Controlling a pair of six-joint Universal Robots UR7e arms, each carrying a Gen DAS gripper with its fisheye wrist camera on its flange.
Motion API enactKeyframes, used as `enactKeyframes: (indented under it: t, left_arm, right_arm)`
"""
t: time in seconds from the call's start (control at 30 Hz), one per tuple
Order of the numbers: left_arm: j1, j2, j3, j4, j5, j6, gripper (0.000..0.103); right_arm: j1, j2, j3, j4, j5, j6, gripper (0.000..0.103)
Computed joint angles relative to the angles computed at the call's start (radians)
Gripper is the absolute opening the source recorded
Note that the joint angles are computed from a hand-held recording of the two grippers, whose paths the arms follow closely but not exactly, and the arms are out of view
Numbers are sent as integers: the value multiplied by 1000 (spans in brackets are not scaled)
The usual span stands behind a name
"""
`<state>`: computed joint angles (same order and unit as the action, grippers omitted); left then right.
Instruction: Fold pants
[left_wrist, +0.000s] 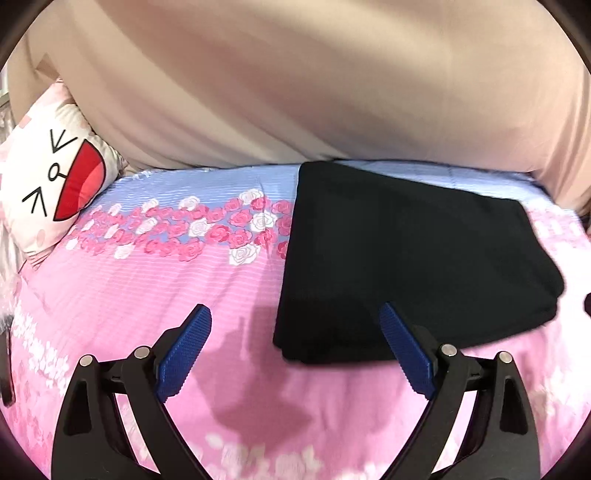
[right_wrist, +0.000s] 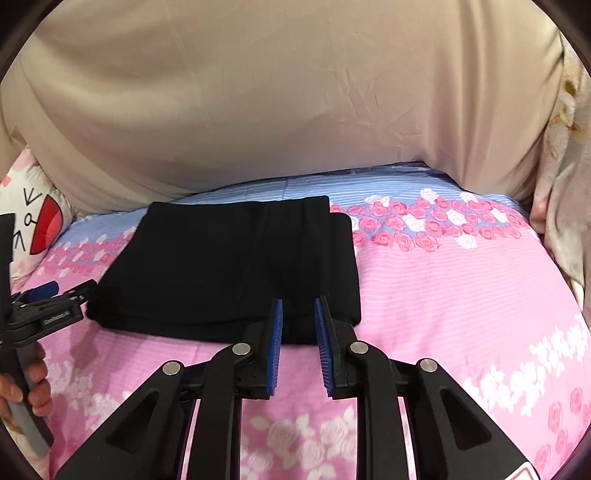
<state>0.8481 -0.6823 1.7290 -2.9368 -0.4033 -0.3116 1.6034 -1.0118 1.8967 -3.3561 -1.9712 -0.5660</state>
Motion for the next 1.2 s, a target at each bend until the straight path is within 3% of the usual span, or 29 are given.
enactKeyframes:
  t: [0.17, 0.23, 0.3, 0.33, 0.37, 0.47, 0.6, 0.67, 0.7, 0.73, 0.77, 0.8, 0.87, 1.0, 1.13, 1.2]
  left_arm:
    - [-61, -29, 88, -85, 57, 20, 91]
    - [-69, -40, 106, -99, 47, 18, 92]
    - [-59, -42, 96, -87, 36, 17, 95]
    - [-45, -38, 80, -84, 26, 21, 98]
    - [-27, -34, 62, -82, 5, 27, 98]
    - [65, -46, -11, 51, -150, -51, 98]
    - [172, -26, -101, 103, -376, -105, 97]
    - [175, 8, -130, 63, -368, -43, 89]
    - [175, 16, -144, 78, -400, -16, 68]
    - [174, 13, -142, 68, -426, -11, 49]
    - [170, 7, -138, 69, -443, -14, 37]
    - [161, 0, -133, 74, -436, -9, 25]
    - [142, -28, -99, 58, -442, 2, 21]
    - [99, -137, 34, 39, -486, -28, 19]
    - [54, -279, 223, 92, -559, -156, 20]
    - [23, -326, 314, 110, -560, -222, 20]
  right_arm:
    - [18, -23, 44, -32, 0, -13, 19]
    - [23, -17, 42, -35, -11, -23, 20]
    - [14, -9, 21, -12, -1, -14, 33]
    - [4, -5, 7, 8, 12, -5, 52]
    - [-6, 2, -12, 37, 18, 9, 68]
    - [-54, 29, -92, 149, 36, 86, 69]
    - [-128, 57, -204, 350, 160, 254, 71]
    - [-149, 81, -249, 432, 210, 301, 73]
    - [-158, 89, -254, 426, 249, 311, 73]
    - [-157, 93, -261, 438, 260, 308, 58]
    - [-161, 83, -259, 462, 300, 320, 41]
    - [-156, 69, -247, 461, 307, 325, 39]
    - [-144, 33, -207, 437, 320, 304, 33]
    - [-125, -116, -34, 407, 359, 247, 32]
    - [-158, -269, 149, 429, 353, 265, 34]
    - [-188, -331, 242, 431, 348, 279, 34]
